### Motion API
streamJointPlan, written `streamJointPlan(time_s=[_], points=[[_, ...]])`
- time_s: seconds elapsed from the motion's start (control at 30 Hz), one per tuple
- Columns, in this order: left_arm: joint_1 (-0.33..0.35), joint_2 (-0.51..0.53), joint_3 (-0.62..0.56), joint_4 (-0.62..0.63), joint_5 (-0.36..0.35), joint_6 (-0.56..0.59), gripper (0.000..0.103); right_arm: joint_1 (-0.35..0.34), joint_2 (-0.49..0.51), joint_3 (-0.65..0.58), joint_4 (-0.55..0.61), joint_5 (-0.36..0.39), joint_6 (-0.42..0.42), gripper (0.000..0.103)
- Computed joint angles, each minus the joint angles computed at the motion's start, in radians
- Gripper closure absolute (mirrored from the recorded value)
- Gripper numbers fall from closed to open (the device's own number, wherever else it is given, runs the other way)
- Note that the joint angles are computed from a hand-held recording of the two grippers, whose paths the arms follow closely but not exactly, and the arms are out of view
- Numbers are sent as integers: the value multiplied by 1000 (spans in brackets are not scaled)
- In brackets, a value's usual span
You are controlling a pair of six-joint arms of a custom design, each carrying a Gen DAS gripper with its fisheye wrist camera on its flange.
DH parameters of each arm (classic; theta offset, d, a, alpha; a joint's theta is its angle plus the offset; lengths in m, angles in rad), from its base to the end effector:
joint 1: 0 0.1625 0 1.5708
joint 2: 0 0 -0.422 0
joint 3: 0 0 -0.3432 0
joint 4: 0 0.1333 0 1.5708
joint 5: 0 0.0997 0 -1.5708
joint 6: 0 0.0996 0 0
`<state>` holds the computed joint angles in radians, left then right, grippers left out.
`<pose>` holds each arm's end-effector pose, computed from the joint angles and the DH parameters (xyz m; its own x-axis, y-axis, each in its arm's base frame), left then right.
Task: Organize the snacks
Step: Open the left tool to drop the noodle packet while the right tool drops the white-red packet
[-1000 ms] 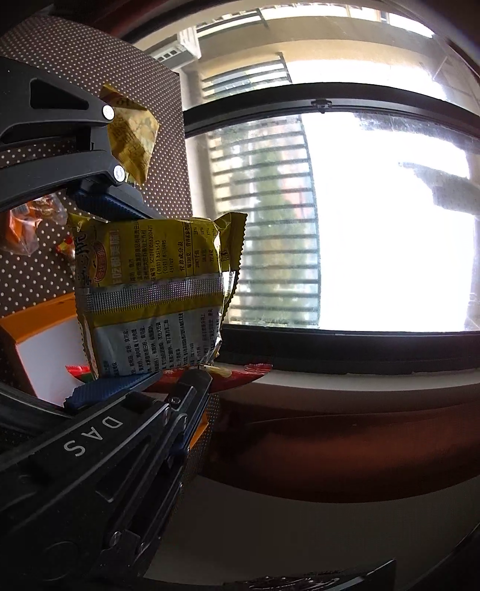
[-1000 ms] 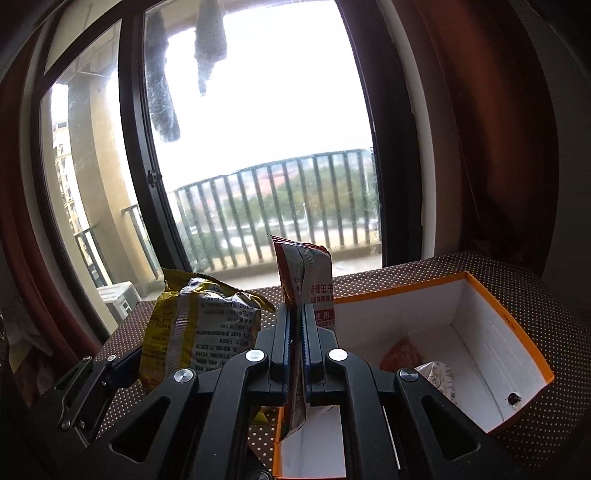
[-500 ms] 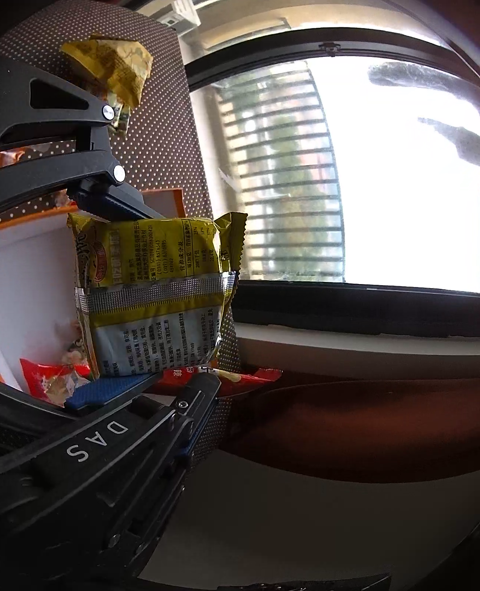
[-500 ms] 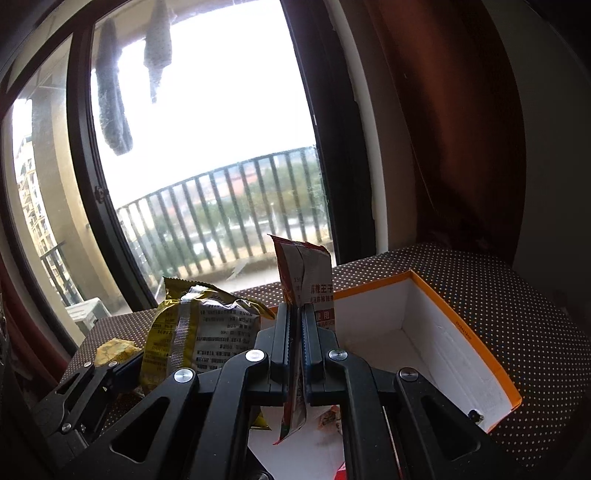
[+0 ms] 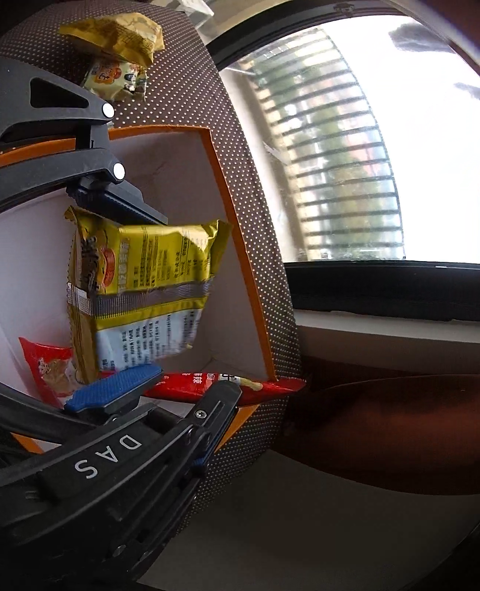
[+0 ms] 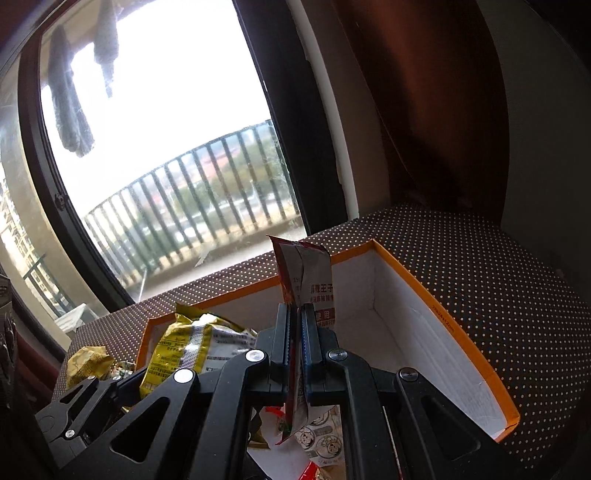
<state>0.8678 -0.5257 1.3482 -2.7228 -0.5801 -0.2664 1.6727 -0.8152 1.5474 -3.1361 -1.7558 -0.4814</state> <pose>-0.2941 -0.6821 0.1034 -0.7332 -0.0474 -0.6783 0.4340 0.7353 -0.5205 0.1840 -0.6689 0.2482 -0.8473 -0.2784 0.4523 -0.5198 0.6095 -0.5986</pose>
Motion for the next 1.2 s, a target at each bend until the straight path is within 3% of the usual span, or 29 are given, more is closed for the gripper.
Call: streamJointPlan(time_s=[0.43,0.73,0.8,0.87,0.9,1.03,1.2], points=[[38,27,-108,178,-14,-88,22,23,71,-155,189,-104,-12,94],[19,7,-61,185,-19,-105,21,36,78,-183,288,-177,7,91],[16,5,-47,163,-14,-94,21,40,75,-175,287,-194,5,80],[10,1,-35,148,-9,-87,21,39,64,-155,268,-189,4,43],[6,-3,-25,142,-6,-88,20,38,57,-139,245,-183,8,33],[-5,-17,4,126,-8,-97,20,42,36,-102,209,-187,1,31],[-20,-20,42,64,14,-83,17,49,16,-63,182,-201,10,18]])
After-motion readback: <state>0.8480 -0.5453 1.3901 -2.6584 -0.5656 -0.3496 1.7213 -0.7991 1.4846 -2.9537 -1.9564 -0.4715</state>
